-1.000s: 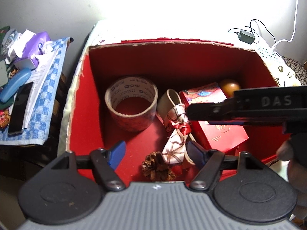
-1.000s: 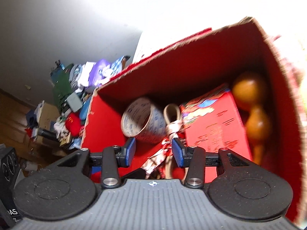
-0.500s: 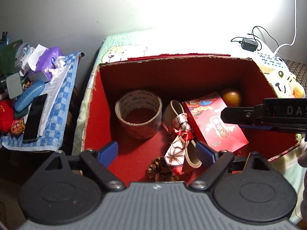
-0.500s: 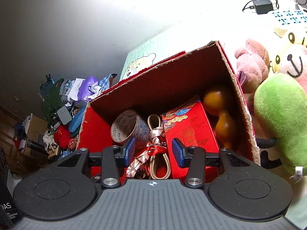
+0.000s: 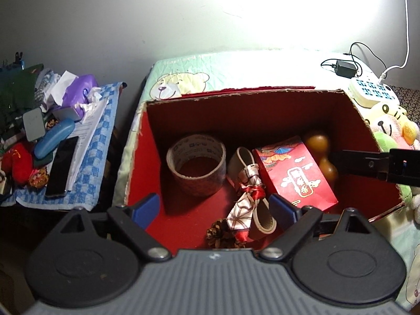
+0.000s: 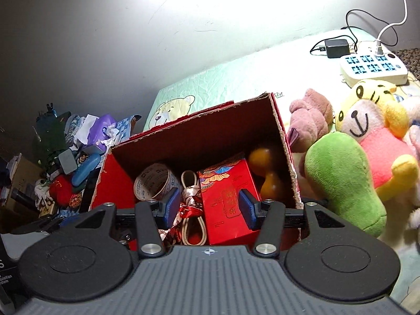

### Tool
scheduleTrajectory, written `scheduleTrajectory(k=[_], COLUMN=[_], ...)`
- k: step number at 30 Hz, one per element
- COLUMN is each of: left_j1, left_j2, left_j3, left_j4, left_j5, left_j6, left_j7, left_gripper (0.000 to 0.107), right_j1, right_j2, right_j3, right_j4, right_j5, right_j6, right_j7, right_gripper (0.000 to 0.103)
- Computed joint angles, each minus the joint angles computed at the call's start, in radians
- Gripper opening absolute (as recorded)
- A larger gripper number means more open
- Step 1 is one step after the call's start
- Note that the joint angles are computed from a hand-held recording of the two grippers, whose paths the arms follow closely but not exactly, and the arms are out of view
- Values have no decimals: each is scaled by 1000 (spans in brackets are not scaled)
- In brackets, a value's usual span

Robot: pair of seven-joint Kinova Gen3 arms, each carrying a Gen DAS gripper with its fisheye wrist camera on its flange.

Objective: Organize objects

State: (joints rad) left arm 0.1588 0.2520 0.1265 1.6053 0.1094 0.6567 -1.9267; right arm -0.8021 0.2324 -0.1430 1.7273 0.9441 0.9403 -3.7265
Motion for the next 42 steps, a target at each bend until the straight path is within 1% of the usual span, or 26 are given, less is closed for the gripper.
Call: scheduleTrajectory(k=[3, 6, 9, 13, 15, 17, 19, 22, 24, 28, 33, 38, 42], left_j1=[-16, -22, -1, 23, 30, 36, 26, 15, 25, 23, 25, 28, 44], left_j2=[-12, -42, -61, -70, -82, -87, -86, -87, -89, -87, -85, -87, -79], left_j3=[10, 14, 5, -7, -11, -15, -13, -14, -18, -17, -18, -15, -14], left_j4=[9, 51, 71, 72, 82, 74, 58, 45, 43, 42, 40, 33, 13], left_j5=[36, 62, 33, -13, -33, -57, -49, -35, -62, -63, -69, -69, -93], left_j6=[-2, -54, -77, -47, -35, 4, 58, 116, 142, 181, 189, 174, 157], left_j7=[-18, -37, -20, 26, 46, 69, 68, 66, 92, 100, 118, 123, 147], left_gripper=[99, 99, 99, 99, 99, 99, 99, 99, 99, 99, 99, 99, 99], right_j1=[-22, -42, -60, -72, -79, -87, -88, -91, -90, -96, -100, -99, -92], right_j2=[5, 17, 17, 22, 16, 14, 16, 21, 23, 23, 19, 13, 15], right_j3=[-7, -13, -17, -28, -33, -38, -43, -46, -45, -39, -34, -30, -24], right_j4=[-22, -53, -64, -96, -99, -106, -121, -136, -141, -137, -137, -135, -141], right_j5=[1, -11, -14, -55, -69, -80, -105, -139, -163, -182, -184, -161, -136], right_j6=[65, 134, 172, 218, 218, 224, 228, 227, 217, 202, 200, 201, 216], right_j7=[11, 36, 35, 66, 74, 85, 114, 150, 172, 176, 183, 188, 202], right_gripper=[60, 61, 61, 63, 64, 65, 69, 74, 74, 74, 74, 74, 74])
